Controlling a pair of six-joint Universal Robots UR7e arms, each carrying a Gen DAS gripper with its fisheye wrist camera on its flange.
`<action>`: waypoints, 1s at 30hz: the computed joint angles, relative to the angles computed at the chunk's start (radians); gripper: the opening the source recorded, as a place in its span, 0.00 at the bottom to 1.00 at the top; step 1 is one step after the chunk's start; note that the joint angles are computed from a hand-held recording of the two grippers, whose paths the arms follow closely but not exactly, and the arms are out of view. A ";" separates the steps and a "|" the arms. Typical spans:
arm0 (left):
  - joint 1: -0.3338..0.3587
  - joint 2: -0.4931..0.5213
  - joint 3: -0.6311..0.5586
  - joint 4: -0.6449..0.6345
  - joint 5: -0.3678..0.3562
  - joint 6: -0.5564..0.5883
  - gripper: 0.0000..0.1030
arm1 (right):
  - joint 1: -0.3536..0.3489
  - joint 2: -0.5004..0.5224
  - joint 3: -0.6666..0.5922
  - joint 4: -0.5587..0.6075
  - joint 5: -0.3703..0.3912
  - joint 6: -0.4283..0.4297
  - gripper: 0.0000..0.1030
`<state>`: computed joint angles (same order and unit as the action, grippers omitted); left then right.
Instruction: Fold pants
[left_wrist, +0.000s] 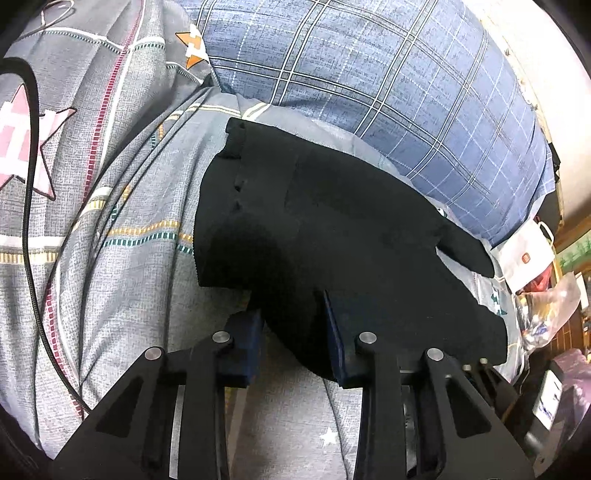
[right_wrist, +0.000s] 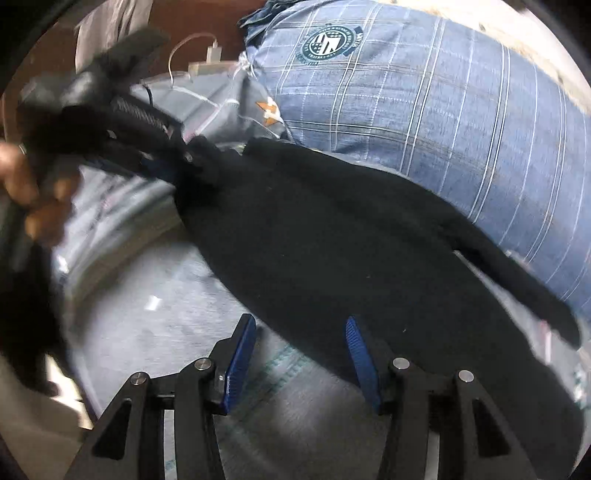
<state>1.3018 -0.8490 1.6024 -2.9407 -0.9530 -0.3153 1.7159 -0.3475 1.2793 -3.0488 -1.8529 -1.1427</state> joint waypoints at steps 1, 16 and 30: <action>0.000 -0.002 0.001 -0.001 0.000 0.002 0.29 | -0.003 -0.002 -0.012 0.024 0.025 0.032 0.30; -0.005 -0.065 0.122 0.028 0.070 -0.024 0.29 | -0.002 -0.078 0.045 0.221 0.083 0.231 0.11; -0.048 -0.067 0.092 0.010 0.109 0.073 0.29 | 0.006 -0.040 -0.038 0.278 0.144 0.318 0.20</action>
